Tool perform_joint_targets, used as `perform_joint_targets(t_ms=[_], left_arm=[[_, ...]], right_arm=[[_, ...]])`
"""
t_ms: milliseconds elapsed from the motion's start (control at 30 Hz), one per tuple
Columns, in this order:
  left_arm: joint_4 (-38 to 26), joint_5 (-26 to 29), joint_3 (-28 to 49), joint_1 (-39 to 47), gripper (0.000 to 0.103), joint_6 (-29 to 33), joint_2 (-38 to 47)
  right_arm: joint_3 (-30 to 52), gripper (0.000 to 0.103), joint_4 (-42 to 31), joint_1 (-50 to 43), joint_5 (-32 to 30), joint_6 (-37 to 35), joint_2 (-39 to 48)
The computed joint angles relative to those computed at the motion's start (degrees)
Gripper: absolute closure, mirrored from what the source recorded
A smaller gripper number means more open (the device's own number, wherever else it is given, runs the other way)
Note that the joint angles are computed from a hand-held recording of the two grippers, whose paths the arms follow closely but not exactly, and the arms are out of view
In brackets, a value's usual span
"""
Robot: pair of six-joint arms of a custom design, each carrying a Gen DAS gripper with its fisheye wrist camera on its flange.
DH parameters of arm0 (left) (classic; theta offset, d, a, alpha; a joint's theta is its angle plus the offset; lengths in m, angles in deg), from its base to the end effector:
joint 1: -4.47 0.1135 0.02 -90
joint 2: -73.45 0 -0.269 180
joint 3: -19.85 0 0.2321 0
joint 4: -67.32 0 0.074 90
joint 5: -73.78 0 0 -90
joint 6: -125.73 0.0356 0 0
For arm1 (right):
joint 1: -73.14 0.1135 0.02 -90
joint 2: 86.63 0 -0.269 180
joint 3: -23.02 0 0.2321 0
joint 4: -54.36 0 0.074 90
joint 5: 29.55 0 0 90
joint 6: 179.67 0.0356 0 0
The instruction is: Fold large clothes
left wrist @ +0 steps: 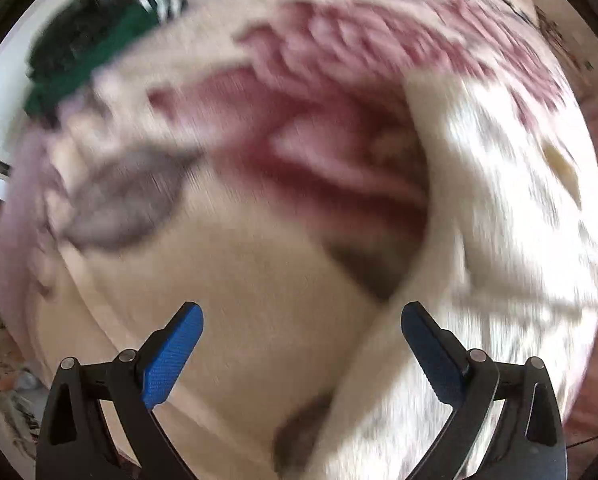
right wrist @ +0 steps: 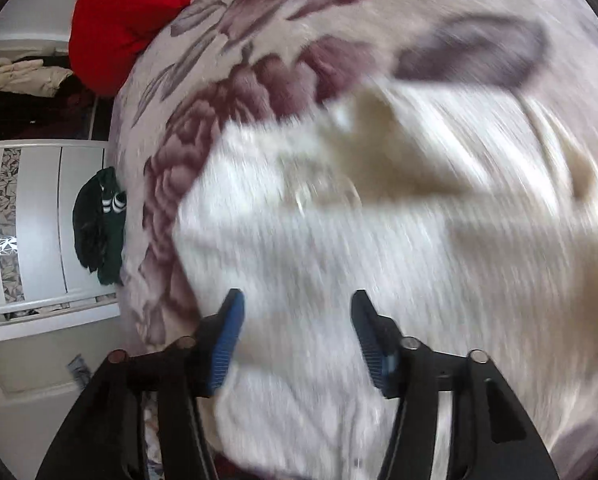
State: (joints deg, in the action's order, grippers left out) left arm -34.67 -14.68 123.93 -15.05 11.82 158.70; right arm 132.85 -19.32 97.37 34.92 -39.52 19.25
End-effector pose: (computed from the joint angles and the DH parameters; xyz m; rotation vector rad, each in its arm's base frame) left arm 0.2169 -0.0779 0.3477 -0.1139 3.0367 -0.1051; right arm 0.3237 0.1625 0.2887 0.5555 2.9568 0.8674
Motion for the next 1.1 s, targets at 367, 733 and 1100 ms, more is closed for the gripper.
perform_joint_targets(t_ms=[367, 733, 1100], left_arm=[[-0.7, 4.8, -12.4, -8.2, 0.031, -5.2, -9.1], [0.8, 13.3, -17.1, -3.5, 0.031, -0.2, -10.4], [21.5, 8.1, -9.6, -8.8, 0.052, 1.8, 8.6]], right_arm=[[-56.5, 0.042, 48.0, 45.7, 5.9, 73.0, -27.5], [-48.4, 0.090, 44.8, 61.4, 25.0, 93.1, -17.6], [-42.9, 0.090, 40.5, 57.9, 20.1, 87.1, -12.1]])
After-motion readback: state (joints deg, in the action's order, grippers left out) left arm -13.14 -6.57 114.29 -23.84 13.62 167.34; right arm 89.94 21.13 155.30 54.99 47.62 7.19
